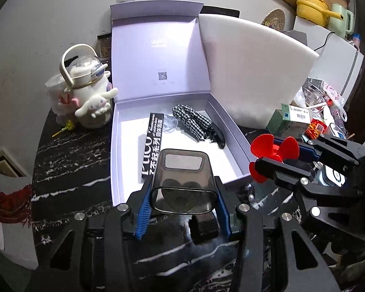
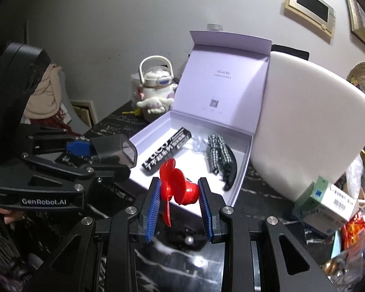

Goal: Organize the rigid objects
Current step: 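Carry the red fan and the smoky case toward the lavender box with both grippers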

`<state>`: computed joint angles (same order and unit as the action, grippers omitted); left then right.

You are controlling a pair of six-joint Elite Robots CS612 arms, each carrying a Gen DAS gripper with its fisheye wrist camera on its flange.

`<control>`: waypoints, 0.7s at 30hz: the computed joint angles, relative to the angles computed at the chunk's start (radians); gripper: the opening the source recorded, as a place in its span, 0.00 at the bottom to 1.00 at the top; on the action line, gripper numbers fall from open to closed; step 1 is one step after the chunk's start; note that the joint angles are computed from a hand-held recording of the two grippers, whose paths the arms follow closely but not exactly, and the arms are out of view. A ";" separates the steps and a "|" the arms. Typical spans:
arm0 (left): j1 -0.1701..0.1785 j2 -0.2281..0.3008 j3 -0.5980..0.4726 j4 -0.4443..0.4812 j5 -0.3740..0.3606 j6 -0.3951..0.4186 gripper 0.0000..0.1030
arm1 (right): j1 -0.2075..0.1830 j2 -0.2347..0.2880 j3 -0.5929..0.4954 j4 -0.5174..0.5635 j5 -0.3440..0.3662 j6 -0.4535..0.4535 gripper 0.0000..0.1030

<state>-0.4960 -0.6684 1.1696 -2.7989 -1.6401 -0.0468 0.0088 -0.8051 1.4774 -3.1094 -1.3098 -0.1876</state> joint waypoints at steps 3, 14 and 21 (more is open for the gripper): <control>0.005 0.014 -0.027 0.016 -0.004 -0.002 0.44 | -0.001 0.011 -0.022 0.002 0.002 0.010 0.29; 0.023 0.078 -0.150 0.095 -0.035 0.028 0.44 | 0.001 0.061 -0.118 0.033 -0.014 0.010 0.29; 0.033 0.122 -0.242 0.136 -0.042 0.057 0.44 | 0.003 0.107 -0.202 0.059 -0.005 0.003 0.29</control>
